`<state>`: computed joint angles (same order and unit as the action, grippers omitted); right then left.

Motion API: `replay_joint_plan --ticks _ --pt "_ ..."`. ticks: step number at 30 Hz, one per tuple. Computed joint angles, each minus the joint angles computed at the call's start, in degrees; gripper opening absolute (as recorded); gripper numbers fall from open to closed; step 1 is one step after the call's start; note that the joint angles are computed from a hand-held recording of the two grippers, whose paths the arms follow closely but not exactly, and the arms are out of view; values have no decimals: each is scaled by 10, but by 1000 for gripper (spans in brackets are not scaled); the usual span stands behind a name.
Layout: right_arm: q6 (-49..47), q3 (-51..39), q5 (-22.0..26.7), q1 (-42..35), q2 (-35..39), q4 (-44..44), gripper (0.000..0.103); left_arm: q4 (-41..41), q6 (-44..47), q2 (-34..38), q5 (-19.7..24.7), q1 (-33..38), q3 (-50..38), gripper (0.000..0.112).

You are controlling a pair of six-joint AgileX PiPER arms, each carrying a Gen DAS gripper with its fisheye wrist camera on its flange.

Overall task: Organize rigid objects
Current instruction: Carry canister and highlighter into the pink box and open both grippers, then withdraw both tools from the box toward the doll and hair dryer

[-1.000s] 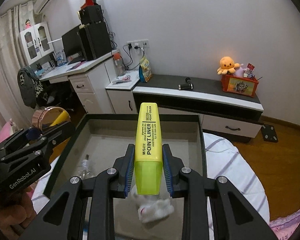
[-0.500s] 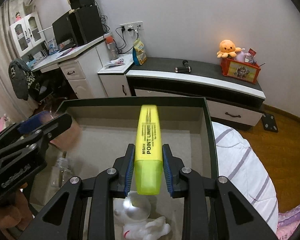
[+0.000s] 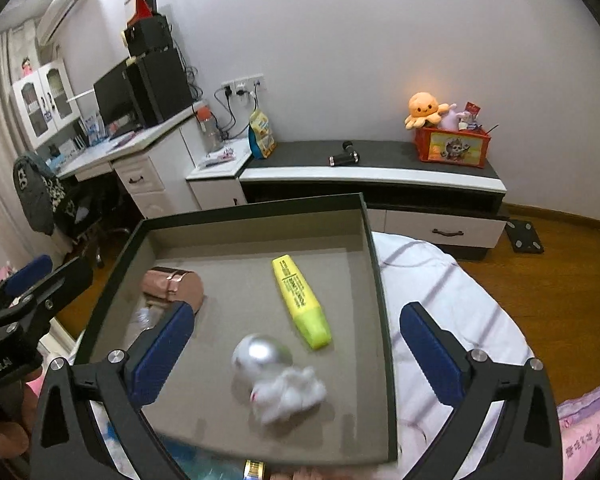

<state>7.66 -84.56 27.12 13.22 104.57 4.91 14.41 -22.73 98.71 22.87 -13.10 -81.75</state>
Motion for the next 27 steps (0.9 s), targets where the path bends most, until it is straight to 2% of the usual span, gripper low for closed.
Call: replay_joint_plan --ticks 5,14,18,27 --pt "29 91 -31 11 -85 -19 103 23 -28 -92 -22 -3 96 103" --pt "117 219 -59 31 -217 -93 103 95 -104 -225 -27 -17 222 103" --pt "171 263 -63 49 -266 -142 103 172 -182 -273 -16 -41 268 103" --pt "301 362 -53 90 -367 -247 103 237 -266 -348 9 -81 351 103"
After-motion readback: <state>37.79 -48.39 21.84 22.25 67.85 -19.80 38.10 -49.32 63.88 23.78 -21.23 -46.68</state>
